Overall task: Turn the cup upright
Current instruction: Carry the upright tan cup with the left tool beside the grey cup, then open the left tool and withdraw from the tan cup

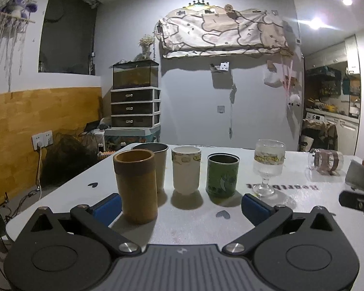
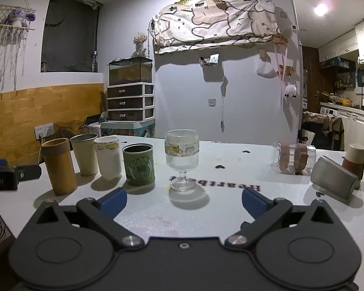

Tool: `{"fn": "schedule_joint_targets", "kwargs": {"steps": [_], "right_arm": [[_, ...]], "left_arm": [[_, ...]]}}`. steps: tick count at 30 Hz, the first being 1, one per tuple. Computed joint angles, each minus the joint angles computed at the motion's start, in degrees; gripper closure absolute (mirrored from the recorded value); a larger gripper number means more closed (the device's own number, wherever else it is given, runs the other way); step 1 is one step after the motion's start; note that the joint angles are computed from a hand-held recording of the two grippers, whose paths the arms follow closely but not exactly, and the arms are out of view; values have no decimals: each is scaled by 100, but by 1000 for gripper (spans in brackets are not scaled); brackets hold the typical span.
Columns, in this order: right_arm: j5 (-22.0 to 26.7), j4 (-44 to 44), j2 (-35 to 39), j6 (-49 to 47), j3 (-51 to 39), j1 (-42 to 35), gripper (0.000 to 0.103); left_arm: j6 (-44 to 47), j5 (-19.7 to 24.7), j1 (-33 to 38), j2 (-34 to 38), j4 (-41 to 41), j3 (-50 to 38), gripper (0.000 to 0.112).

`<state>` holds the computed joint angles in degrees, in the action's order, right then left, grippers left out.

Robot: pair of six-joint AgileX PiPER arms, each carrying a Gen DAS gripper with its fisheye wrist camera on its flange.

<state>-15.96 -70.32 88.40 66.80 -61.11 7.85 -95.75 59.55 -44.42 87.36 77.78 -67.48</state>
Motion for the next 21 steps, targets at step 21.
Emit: {"fn": "schedule_joint_targets", "kwargs": {"steps": [21], "right_arm": [[457, -1294, -184, 1258, -85, 204, 1]], "left_arm": [[49, 111, -181, -6, -135, -28, 9]]}}
